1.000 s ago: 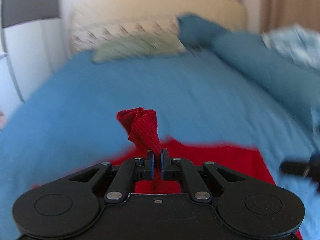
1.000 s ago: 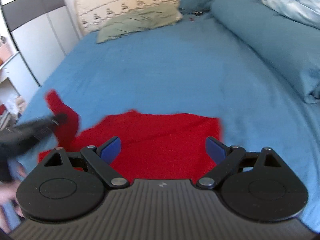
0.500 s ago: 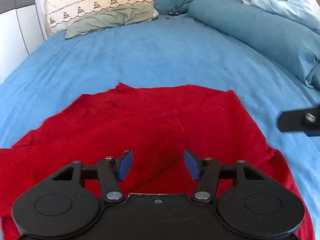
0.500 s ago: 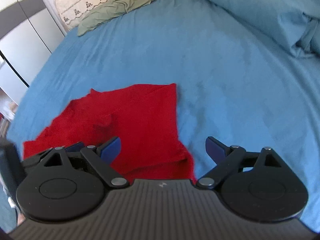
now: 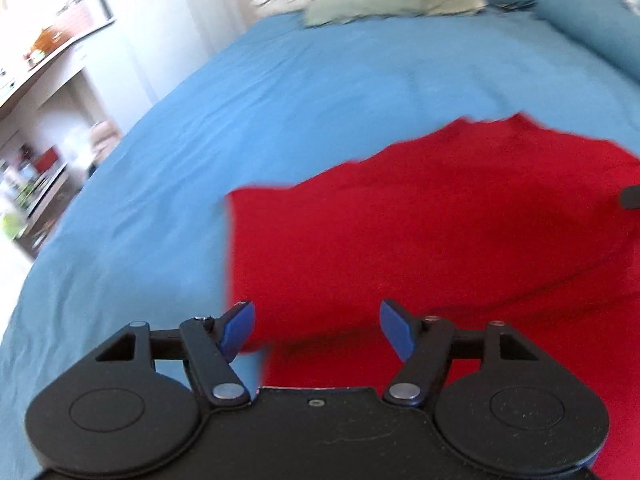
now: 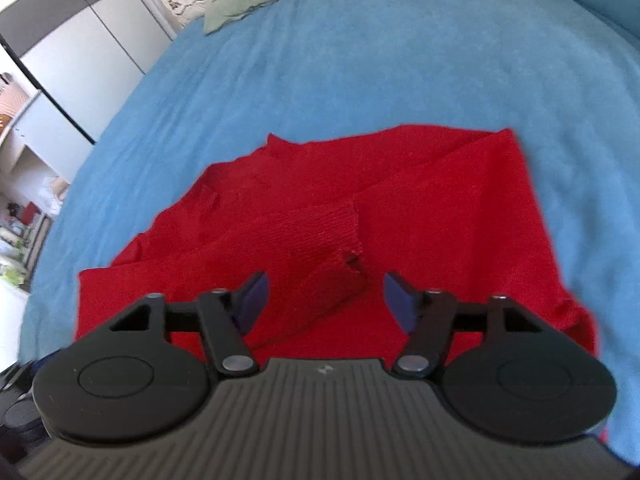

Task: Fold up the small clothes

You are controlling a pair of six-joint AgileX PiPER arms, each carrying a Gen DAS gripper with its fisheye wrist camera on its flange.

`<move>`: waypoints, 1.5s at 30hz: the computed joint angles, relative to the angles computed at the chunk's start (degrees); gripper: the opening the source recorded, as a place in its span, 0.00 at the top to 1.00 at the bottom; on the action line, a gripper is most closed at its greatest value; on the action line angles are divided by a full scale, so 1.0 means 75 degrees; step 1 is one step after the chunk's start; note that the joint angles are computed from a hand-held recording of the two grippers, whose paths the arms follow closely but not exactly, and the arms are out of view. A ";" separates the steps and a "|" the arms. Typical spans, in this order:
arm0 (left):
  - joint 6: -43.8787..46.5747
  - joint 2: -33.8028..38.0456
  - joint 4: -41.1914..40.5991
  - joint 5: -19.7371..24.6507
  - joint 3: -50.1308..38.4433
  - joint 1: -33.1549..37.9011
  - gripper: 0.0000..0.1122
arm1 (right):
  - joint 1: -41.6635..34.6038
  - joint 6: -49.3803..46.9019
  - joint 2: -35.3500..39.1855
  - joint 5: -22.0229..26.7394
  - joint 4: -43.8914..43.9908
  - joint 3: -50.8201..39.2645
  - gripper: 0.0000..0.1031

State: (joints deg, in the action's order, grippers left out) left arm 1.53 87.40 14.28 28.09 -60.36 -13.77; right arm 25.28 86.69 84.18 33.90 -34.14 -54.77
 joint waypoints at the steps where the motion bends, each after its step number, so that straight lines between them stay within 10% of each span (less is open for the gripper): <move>1: 0.0303 0.0015 -0.0252 -0.0031 0.0083 0.0237 0.34 | 0.0101 0.0384 0.0186 0.0068 -0.0309 -0.0050 0.31; 7: 0.1099 -0.0032 -0.0996 -0.0278 0.0513 0.0765 0.34 | 0.0433 0.0856 0.0837 0.0791 -0.1028 -0.0442 0.75; 22: 0.1106 0.1005 -0.1316 -0.0236 -0.0591 0.1171 0.31 | 0.0105 -0.0076 -0.0701 0.2793 -0.1930 -0.0793 0.78; 28: 0.0805 0.0639 -0.0972 -0.0354 -0.0047 0.1151 0.31 | -0.0775 -0.0227 -0.0939 0.1184 -0.1163 0.1132 0.78; 33: 0.0916 0.0234 -0.0580 -0.0108 0.0151 0.1115 0.32 | -0.0690 -0.0044 -0.1263 0.1228 -0.1052 0.1632 0.61; 36: 0.1948 -0.0307 -0.1149 -0.0100 0.0298 0.1041 0.32 | 0.0369 0.0512 -0.1545 0.2370 -0.1685 0.1407 0.19; 45: 0.3296 0.0173 -0.2922 0.0325 -0.0537 0.0429 0.31 | -0.0066 0.0177 -0.0829 0.0428 -0.1244 0.1723 0.18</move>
